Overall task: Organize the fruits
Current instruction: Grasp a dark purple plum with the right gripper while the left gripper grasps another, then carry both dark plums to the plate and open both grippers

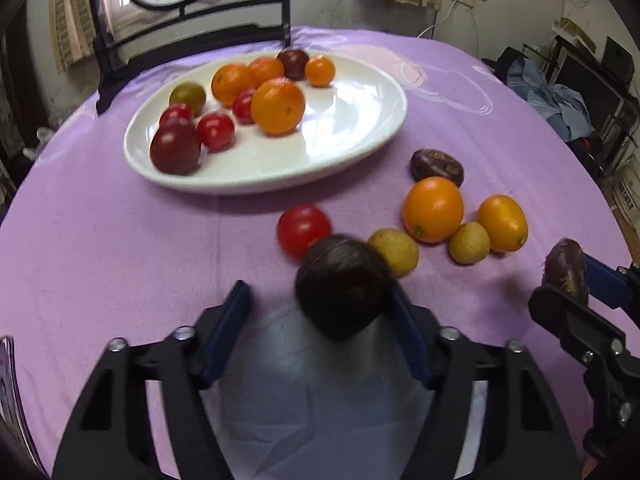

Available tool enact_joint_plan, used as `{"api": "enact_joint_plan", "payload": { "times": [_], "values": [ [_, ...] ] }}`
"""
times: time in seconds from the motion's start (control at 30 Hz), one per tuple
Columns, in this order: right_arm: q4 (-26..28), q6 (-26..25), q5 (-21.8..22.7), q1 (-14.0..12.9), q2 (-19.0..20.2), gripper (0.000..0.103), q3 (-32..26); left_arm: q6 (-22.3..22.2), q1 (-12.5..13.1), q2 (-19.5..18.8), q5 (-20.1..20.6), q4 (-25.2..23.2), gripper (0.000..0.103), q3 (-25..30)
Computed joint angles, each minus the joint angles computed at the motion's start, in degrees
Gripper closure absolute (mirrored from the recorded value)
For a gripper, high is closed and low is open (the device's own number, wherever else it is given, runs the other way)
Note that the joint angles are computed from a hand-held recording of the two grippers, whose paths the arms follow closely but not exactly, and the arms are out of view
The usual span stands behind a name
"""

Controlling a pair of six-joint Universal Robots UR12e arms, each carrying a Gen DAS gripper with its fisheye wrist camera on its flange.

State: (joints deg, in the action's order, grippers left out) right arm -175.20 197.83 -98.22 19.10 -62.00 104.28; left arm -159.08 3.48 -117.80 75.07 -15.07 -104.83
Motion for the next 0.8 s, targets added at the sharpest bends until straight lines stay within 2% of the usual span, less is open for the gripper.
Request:
{"api": "enact_joint_plan", "payload": {
  "times": [0.03,0.13,0.23,0.53,0.67,0.8],
  "values": [
    [0.08,0.16,-0.1,-0.05,0.02,0.059,-0.01,0.1,0.26,-0.05,-1.36,1.08,0.061,-0.25],
    [0.13,0.23,-0.18,-0.03,0.03,0.059,-0.07,-1.45,1.06,0.0,-4.46,1.24,0.061,-0.37],
    [-0.8,-0.09,-0.24,0.08,-0.01,0.059,0.14,-0.41,1.49,0.69,-5.33,2.12,0.061,-1.05],
    [-3.39,0.5,0.37,-0.11,0.18,0.059,0.61,-1.82,5.07,3.49,-11.87,-3.12,0.061,-1.05],
    [-4.17,0.25,1.76,-0.04,0.31,0.059,0.45,-2.46,5.82,3.76,-12.55,-2.07,0.061,-0.39],
    [-5.17,0.6,2.92,-0.04,-0.18,0.059,0.02,-2.38,5.36,3.32,-12.01,-3.41,0.061,1.78]
  ]
}}
